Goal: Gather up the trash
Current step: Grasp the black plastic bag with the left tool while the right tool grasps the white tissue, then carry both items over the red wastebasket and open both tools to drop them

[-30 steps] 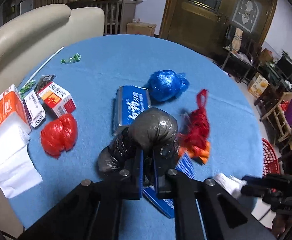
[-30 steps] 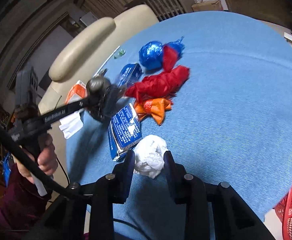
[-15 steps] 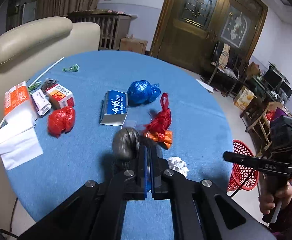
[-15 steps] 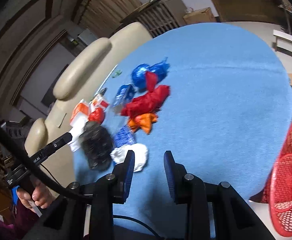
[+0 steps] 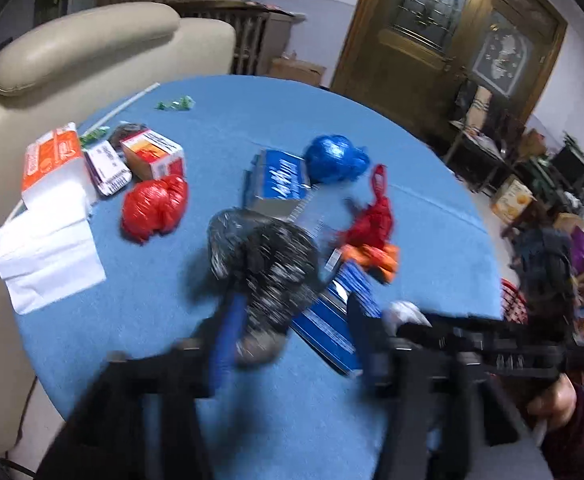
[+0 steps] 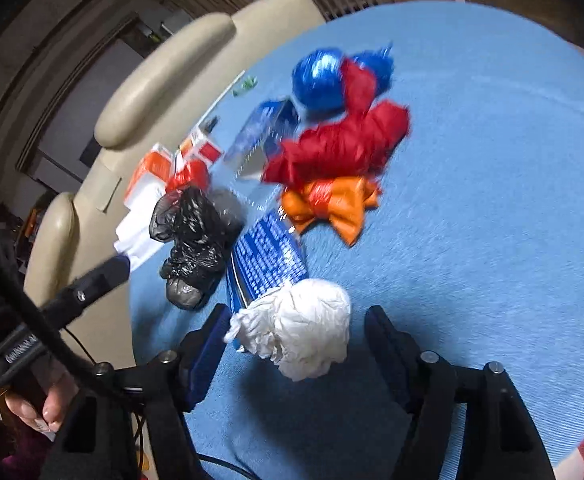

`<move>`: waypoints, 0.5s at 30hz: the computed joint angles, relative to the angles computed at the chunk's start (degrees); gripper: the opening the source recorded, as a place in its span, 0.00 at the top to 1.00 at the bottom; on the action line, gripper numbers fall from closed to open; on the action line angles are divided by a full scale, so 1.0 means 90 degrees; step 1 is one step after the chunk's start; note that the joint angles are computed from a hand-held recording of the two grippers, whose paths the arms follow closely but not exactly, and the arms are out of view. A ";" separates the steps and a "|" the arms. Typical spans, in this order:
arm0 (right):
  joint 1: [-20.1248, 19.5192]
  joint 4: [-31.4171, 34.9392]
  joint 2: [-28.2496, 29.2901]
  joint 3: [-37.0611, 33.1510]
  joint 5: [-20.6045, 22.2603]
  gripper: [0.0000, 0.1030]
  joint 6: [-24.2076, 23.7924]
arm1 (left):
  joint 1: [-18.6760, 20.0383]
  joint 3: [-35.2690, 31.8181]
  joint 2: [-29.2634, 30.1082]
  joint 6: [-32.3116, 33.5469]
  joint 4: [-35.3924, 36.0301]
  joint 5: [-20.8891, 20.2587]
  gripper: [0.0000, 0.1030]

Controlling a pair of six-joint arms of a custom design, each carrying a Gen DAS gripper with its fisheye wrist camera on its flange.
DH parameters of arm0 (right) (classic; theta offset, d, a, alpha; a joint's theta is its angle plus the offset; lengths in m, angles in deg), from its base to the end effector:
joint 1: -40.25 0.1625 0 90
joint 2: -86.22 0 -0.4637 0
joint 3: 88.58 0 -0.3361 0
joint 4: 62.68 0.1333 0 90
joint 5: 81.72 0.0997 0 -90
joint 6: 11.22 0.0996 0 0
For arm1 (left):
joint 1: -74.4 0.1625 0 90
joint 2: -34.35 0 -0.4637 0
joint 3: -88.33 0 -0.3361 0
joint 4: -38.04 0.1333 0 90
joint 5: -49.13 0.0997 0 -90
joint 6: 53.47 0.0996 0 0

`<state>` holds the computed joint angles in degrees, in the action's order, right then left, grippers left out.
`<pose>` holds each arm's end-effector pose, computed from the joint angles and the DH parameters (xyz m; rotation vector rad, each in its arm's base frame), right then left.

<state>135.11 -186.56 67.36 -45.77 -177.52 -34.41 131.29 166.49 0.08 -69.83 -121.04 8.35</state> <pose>0.1958 -0.8477 0.0955 0.7155 -2.9190 0.2335 -0.2312 -0.7366 0.1742 0.1053 2.3817 -0.9358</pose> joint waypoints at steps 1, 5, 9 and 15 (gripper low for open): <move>0.0028 -0.0086 0.0003 0.0046 -0.0084 0.51 -0.0077 | 0.0036 -0.0063 0.0028 0.0035 0.0009 0.0025 0.40; 0.0046 -0.0517 -0.0141 0.0402 -0.0078 0.59 -0.0236 | 0.0285 -0.0472 0.0184 -0.0141 0.0676 0.0010 0.39; -0.0010 -0.0601 -0.0268 0.0517 0.0000 0.60 -0.0186 | 0.0511 -0.0734 0.0318 -0.0313 0.1114 -0.0320 0.40; -0.0141 -0.1136 -0.0761 0.1142 0.0169 0.60 -0.0188 | 0.0518 -0.0435 0.0225 -0.0658 0.0807 -0.0488 0.64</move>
<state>133.84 -196.78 60.52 -35.49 -176.00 -36.10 135.96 162.58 2.11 -75.75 -113.78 3.96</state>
